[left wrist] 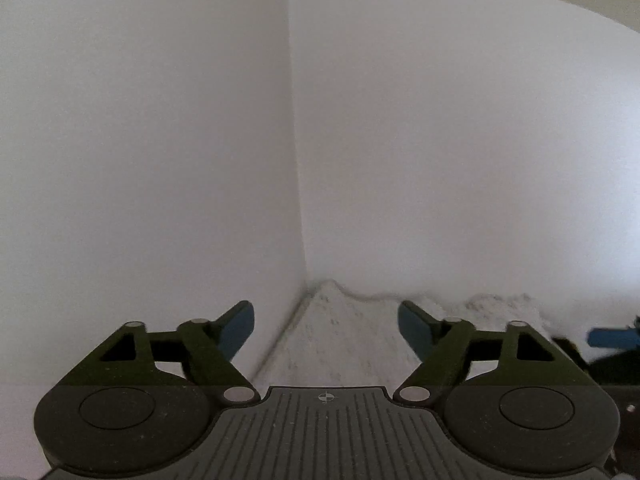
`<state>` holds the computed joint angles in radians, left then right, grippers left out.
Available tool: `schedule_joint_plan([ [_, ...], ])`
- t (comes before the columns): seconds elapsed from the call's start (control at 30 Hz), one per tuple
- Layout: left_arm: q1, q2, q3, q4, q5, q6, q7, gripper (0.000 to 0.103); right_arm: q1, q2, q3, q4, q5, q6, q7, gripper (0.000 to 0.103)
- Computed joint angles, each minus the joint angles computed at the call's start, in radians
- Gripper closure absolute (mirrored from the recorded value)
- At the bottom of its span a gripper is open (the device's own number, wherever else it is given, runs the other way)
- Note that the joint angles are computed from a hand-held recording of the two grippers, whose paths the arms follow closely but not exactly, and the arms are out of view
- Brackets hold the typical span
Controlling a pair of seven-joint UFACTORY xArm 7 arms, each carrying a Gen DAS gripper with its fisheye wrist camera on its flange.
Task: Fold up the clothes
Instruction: 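Carry the robe with both grippers onto the clothes stack and release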
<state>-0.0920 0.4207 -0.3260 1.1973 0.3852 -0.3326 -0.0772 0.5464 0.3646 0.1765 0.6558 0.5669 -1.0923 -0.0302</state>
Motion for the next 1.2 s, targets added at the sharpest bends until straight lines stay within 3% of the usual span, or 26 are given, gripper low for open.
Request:
schedule_joint_plan([
  [0.13, 0.061, -0.187, -0.003, -0.250, 0.060, -0.089, -0.081, 0.001, 0.088, -0.031, 0.051, 0.025, 0.098, 0.039, -0.065, 0.011],
  [0.23, 0.128, -0.354, 0.012, -0.448, 0.213, -0.163, -0.250, 0.000, 0.166, -0.018, 0.085, 0.069, 0.167, 0.051, -0.113, 0.008],
  [0.37, 0.109, -0.521, 0.079, -0.620, 0.271, -0.204, -0.337, 0.000, 0.277, 0.049, 0.112, 0.185, 0.263, 0.082, -0.199, 0.003],
  [0.47, 0.105, -0.632, 0.195, -0.764, 0.372, -0.230, -0.401, 0.000, 0.360, 0.128, 0.119, 0.308, 0.357, 0.121, -0.296, 0.001],
  [0.57, 0.104, -0.690, 0.279, -0.875, 0.397, -0.256, -0.392, 0.000, 0.405, 0.179, 0.131, 0.366, 0.391, 0.165, -0.307, 0.001],
  [0.63, 0.096, -0.737, 0.320, -0.949, 0.400, -0.247, -0.391, 0.000, 0.451, 0.250, 0.109, 0.521, 0.486, 0.231, -0.415, 0.001],
  [0.7, 0.103, -0.731, 0.365, -0.994, 0.398, -0.264, -0.349, 0.000, 0.472, 0.292, 0.104, 0.598, 0.548, 0.258, -0.473, 0.001],
  [0.8, 0.126, -0.695, 0.520, -1.047, 0.528, -0.335, -0.316, 0.000, 0.505, 0.315, 0.133, 0.617, 0.642, 0.234, -0.514, 0.000],
  [0.87, 0.170, -0.652, 0.526, -1.073, 0.532, -0.383, -0.262, 0.000, 0.514, 0.353, 0.147, 0.676, 0.715, 0.226, -0.585, 0.000],
  [0.97, 0.215, -0.640, 0.591, -1.066, 0.664, -0.386, -0.287, 0.000, 0.514, 0.399, 0.189, 0.769, 0.832, 0.189, -0.719, 0.000],
  [1.2, 0.362, -0.461, 0.567, -1.054, 0.725, -0.488, -0.181, 0.000, 0.485, 0.547, 0.284, 1.017, 0.967, 0.078, -0.956, 0.000],
])
